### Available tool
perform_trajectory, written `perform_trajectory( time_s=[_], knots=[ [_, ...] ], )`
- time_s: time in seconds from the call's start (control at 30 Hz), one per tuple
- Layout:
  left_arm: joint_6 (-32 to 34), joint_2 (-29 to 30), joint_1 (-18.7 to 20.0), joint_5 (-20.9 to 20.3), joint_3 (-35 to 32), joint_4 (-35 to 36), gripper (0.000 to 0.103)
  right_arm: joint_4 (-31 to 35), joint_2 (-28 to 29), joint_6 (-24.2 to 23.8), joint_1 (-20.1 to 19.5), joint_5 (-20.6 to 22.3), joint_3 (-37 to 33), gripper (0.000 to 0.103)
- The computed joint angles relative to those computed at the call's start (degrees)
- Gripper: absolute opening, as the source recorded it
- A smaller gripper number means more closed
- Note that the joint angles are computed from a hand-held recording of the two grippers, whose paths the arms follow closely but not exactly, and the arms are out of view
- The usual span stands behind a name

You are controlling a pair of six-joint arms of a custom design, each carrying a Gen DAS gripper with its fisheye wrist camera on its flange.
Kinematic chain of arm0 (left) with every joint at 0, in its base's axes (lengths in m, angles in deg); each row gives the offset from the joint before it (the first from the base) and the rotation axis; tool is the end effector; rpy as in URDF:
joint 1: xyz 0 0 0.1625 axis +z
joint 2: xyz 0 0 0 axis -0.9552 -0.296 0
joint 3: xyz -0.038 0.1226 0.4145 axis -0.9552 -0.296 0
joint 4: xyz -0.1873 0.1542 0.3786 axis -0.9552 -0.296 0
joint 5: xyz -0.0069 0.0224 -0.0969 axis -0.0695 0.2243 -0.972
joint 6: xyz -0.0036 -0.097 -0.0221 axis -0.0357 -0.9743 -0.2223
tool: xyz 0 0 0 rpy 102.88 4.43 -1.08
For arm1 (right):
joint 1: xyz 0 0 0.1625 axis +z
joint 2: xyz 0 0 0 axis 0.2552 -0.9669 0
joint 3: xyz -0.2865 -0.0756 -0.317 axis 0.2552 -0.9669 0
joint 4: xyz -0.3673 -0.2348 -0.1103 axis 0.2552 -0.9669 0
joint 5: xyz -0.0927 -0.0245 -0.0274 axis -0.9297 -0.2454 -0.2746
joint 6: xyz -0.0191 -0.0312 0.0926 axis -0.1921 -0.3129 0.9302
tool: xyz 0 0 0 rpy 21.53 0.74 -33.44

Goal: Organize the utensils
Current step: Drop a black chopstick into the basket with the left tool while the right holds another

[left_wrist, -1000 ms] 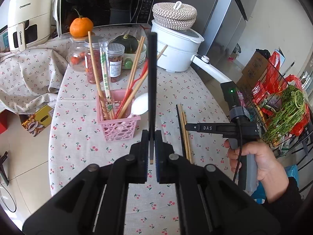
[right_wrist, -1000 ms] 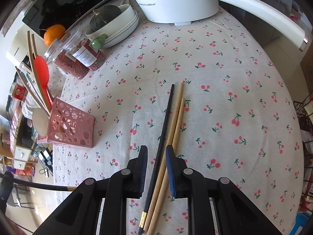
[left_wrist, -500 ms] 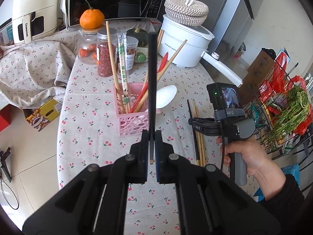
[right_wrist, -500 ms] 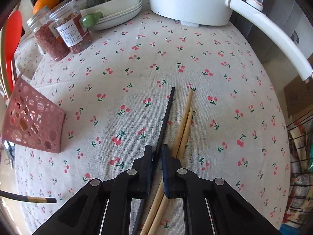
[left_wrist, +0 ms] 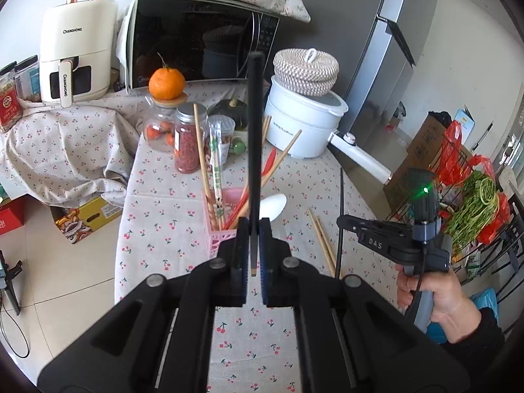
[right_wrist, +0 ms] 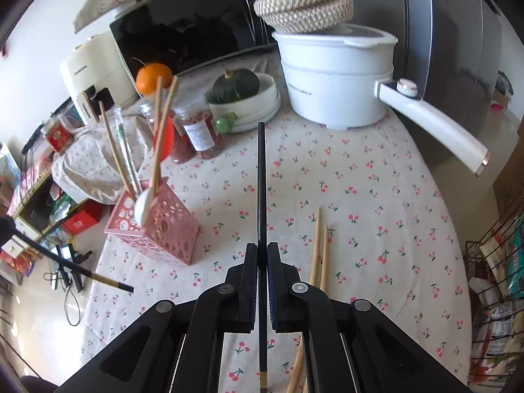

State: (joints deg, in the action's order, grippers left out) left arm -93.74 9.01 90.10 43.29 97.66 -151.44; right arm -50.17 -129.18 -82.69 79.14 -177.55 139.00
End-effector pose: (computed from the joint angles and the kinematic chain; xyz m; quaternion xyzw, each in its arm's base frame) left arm -0.4656 -0.3769 0.1571 -0.0130 0.8361 -0.4654 0.2902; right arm 0.1516 -0.5707 0.3656 0.3673 -0.9001 0.1631 0.1686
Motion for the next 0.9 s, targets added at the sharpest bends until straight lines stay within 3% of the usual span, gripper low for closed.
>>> perform_trajectory(
  time_s=[0.2,0.37,0.53,0.67,0.9],
  knots=[
    [-10.27,-1.03,-1.23,6.42,-0.66,8.17,0.006,-0.88,-4.17,-0.65,0.38,6.03,1.02,0.005],
    [-21.46,-0.17,-0.74,10.57,-2.95,21.31,0.006,-2.35,-5.72,-0.75,0.78,9.57,1.43,0.005],
    [-18.08,-0.09,1.61,11.6,-1.42,17.13,0.006,-2.19,-5.35,-0.79,1.3,9.98,0.94,0.005],
    [-18.37,1.17,3.61,10.61,-2.72,18.72,0.006,-1.42,-5.06,-0.06,1.29,10.6,0.39,0.005],
    [-14.05,2.11,6.7,7.52,-2.66,13.82,0.007,-1.2,-5.52,0.73,1.24,12.35,0.14,0.005]
  ],
)
